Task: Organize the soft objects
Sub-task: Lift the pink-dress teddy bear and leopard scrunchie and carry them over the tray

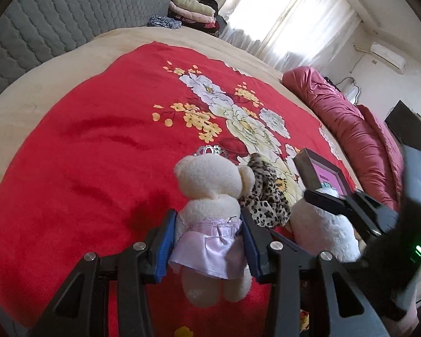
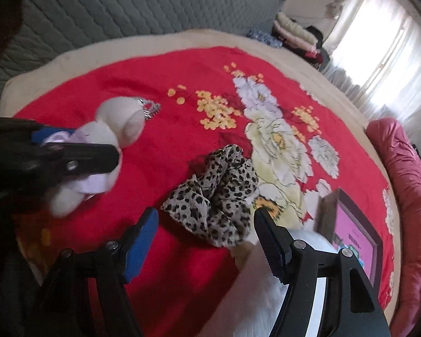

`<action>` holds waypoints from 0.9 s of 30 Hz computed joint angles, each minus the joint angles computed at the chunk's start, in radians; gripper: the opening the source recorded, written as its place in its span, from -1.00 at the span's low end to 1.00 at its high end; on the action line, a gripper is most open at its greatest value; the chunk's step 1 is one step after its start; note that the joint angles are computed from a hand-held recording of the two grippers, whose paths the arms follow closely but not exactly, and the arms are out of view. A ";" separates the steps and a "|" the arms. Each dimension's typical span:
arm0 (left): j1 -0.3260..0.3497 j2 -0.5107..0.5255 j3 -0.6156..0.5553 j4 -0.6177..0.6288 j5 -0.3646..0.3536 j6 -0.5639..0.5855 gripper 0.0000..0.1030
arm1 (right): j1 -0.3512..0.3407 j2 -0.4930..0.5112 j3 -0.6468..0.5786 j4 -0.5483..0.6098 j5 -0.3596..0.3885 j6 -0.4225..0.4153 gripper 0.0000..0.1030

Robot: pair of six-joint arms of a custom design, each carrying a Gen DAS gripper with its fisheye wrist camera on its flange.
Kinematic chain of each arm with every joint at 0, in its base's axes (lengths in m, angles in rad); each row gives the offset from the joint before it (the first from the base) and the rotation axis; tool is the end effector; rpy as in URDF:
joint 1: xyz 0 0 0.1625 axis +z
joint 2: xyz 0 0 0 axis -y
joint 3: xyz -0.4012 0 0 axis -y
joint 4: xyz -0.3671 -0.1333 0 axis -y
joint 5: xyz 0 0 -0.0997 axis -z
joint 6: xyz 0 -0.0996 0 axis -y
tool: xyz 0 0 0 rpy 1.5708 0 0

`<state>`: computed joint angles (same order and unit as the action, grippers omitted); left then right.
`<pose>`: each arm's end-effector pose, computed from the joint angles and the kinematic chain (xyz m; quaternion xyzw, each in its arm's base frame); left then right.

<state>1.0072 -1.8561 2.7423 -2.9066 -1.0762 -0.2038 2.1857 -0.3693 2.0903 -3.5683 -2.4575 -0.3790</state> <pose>0.0206 -0.3054 0.2275 0.1154 0.9397 -0.2897 0.1404 0.2952 -0.3208 -0.0890 0.3746 -0.8147 0.1736 0.4073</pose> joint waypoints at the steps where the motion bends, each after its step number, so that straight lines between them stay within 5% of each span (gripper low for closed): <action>1: 0.009 0.009 -0.004 -0.006 -0.009 0.006 -0.14 | -0.010 0.005 -0.020 0.040 -0.007 0.008 0.40; 5: 0.025 0.036 -0.009 -0.036 -0.039 0.025 -0.14 | -0.039 0.029 -0.094 0.151 -0.051 0.043 0.41; 12: 0.032 0.063 -0.012 -0.066 -0.058 0.048 -0.14 | -0.092 -0.014 -0.179 0.529 -0.017 0.315 0.41; 14: 0.046 0.063 -0.017 -0.069 -0.070 0.052 -0.14 | -0.096 -0.013 -0.171 0.498 -0.002 0.306 0.20; 16: 0.052 0.062 -0.018 -0.069 -0.072 0.055 -0.14 | -0.105 -0.023 -0.151 0.449 0.055 0.301 -0.39; 18: 0.051 0.056 -0.018 -0.061 -0.071 0.054 -0.14 | -0.091 -0.016 -0.131 0.355 0.043 0.261 -0.60; 27: -0.058 -0.008 0.015 -0.004 -0.021 0.010 -0.14 | -0.007 -0.094 -0.009 0.067 0.070 0.201 -0.63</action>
<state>0.9493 -1.8636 2.7574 -2.9105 -1.0971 -0.1937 2.1787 -0.4637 2.0815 -3.5014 -2.3878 -0.1779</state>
